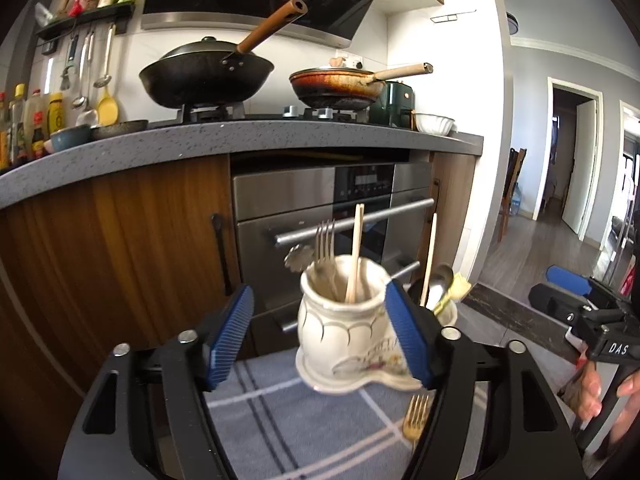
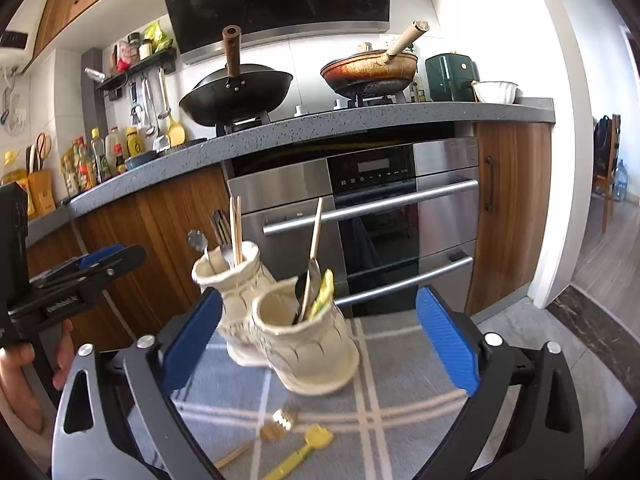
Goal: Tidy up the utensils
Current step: 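Open both tools and withdraw them from the holder back over the cloth, then grasp the gold fork with the left tool while the right tool grasps the yellow utensil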
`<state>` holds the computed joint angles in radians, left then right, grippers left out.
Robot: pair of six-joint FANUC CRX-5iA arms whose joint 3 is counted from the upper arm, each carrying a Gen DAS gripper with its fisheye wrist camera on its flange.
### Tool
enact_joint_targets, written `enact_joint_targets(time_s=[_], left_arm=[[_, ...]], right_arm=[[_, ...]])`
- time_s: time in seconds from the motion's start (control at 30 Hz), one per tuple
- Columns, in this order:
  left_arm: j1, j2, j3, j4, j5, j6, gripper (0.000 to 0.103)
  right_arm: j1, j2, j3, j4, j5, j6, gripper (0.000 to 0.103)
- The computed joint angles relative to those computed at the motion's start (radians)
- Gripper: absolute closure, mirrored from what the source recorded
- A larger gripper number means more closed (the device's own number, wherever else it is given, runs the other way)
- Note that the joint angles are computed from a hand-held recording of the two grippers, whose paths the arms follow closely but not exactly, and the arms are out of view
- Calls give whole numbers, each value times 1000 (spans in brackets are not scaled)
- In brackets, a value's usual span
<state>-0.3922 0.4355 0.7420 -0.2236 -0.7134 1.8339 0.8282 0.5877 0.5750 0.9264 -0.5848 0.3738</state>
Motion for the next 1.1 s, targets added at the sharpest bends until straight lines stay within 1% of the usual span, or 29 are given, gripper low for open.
enact_joint_targets(time_s=[0.03,0.13,0.23,0.4,0.47,0.57,0.63,0.73,0.8,1.1], left_arm=[[2,-16,-25,5,4,1,27],[10,-65,-103,25,7,3,25],[13,-102,-167,23,7,19,23],[23,-134,-258,79,-11,5,22],[19,-134,-272,87,-29,-9,22],[16,-123,-282,128,-53,-42,22],[11,-111,-280,147,-67,-64,22],[-7,-75,-241,139,-107,-77,22],[-10,-53,-228,165,-115,-92,22],[-38,63,-118,241,-218,-172,22]], right_arm=[[3,-12,-20,12,-5,-8,6],[9,-55,-100,52,-20,-40,5],[19,-75,-146,48,-60,-37,5],[36,-86,-180,-50,-124,18,5],[43,-81,-179,-85,-154,37,5],[46,-91,-195,-148,-152,59,5],[48,-93,-208,-151,-157,58,5],[50,-90,-214,-170,-174,61,5],[49,-88,-217,-183,-172,62,5],[53,-72,-192,-279,-179,125,6]])
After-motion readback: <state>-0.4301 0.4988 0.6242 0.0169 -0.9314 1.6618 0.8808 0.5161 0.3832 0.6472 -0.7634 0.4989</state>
